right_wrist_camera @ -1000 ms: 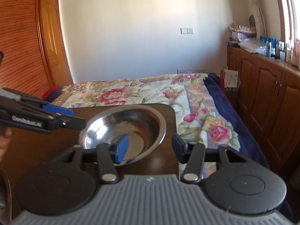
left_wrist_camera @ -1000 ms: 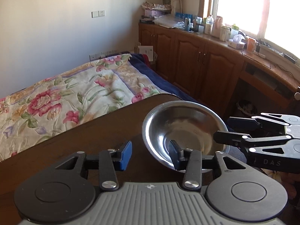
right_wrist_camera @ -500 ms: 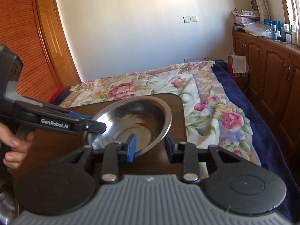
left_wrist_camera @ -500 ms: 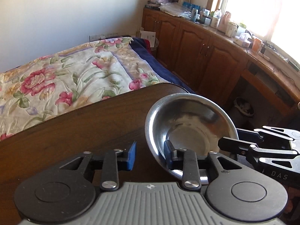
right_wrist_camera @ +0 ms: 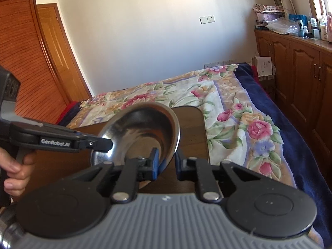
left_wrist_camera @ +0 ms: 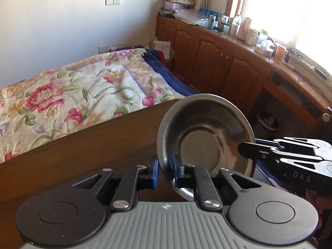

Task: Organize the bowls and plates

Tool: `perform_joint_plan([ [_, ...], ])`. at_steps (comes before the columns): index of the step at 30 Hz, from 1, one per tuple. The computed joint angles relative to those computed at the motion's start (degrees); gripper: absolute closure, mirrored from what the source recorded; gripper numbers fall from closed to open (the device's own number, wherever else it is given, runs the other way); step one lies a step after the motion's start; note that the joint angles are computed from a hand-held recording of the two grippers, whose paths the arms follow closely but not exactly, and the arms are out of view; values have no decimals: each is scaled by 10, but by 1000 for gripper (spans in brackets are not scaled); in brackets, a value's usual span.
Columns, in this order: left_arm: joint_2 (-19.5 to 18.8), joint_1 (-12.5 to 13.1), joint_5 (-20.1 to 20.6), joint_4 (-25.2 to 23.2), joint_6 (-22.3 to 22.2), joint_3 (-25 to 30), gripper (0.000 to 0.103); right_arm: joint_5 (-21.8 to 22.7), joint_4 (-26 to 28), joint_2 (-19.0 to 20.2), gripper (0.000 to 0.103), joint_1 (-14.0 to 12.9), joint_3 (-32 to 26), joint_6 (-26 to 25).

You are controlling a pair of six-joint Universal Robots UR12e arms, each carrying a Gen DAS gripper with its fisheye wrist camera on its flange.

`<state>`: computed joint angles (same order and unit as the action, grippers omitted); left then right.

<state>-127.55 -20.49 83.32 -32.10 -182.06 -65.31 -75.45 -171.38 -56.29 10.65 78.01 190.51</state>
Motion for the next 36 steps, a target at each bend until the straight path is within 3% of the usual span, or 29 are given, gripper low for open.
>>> perform_joint_plan([
  [36, 138, 10, -8, 133, 8, -195, 89, -21, -41, -58, 93, 28, 51, -46],
])
